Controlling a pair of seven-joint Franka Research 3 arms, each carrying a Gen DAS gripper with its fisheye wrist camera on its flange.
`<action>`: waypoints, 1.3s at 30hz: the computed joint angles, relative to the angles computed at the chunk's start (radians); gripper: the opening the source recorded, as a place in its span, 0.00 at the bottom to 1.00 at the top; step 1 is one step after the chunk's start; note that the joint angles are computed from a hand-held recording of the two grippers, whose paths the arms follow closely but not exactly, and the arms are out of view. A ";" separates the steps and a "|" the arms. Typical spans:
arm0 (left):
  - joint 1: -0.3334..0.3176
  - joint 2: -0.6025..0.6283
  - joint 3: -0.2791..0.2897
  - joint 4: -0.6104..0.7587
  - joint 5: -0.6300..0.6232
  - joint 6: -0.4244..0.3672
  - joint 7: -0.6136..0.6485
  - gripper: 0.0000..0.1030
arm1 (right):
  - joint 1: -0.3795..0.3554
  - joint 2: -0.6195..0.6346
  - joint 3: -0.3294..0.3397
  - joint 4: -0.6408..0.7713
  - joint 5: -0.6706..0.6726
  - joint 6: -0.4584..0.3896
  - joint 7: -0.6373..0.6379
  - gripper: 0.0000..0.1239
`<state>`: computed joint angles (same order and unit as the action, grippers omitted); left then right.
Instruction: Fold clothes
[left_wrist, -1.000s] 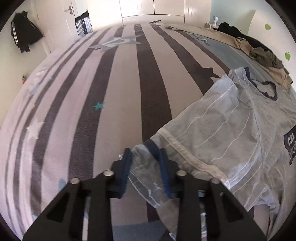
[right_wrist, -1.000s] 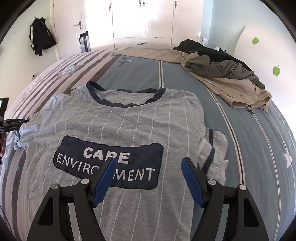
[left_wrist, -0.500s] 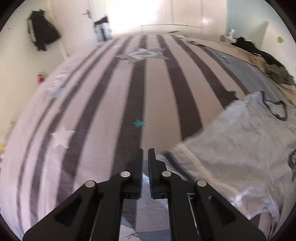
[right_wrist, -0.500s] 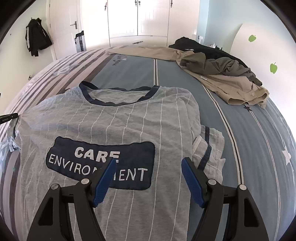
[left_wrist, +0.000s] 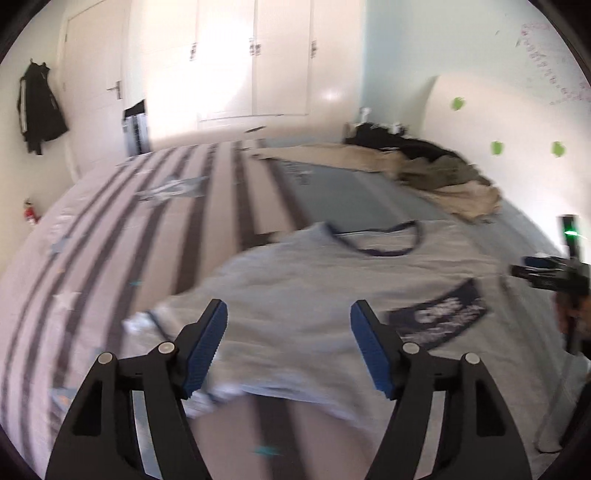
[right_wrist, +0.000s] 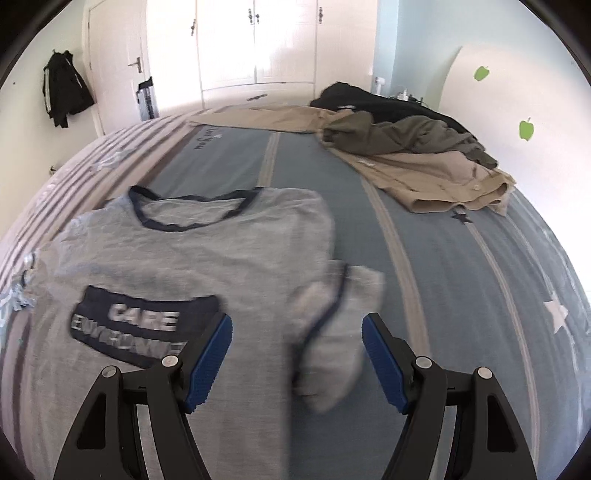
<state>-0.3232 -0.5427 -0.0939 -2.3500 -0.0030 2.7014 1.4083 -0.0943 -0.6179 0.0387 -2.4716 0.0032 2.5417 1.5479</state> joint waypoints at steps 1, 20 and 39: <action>-0.029 -0.008 0.006 -0.001 -0.025 -0.008 0.009 0.66 | -0.007 0.016 -0.017 0.010 -0.004 -0.006 -0.017 0.56; -0.081 0.011 -0.040 -0.011 -0.051 -0.049 -0.035 0.65 | 0.037 0.364 -0.152 0.261 0.294 -0.162 -0.288 0.04; -0.055 0.018 -0.064 0.012 0.000 -0.082 -0.090 0.65 | -0.093 0.319 -0.166 0.356 0.076 -0.161 -0.254 0.03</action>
<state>-0.3780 -0.5247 -0.1578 -2.3376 -0.0026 2.6196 1.3184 -0.1873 -0.2986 -0.1275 -2.1151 0.0791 2.3812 1.2940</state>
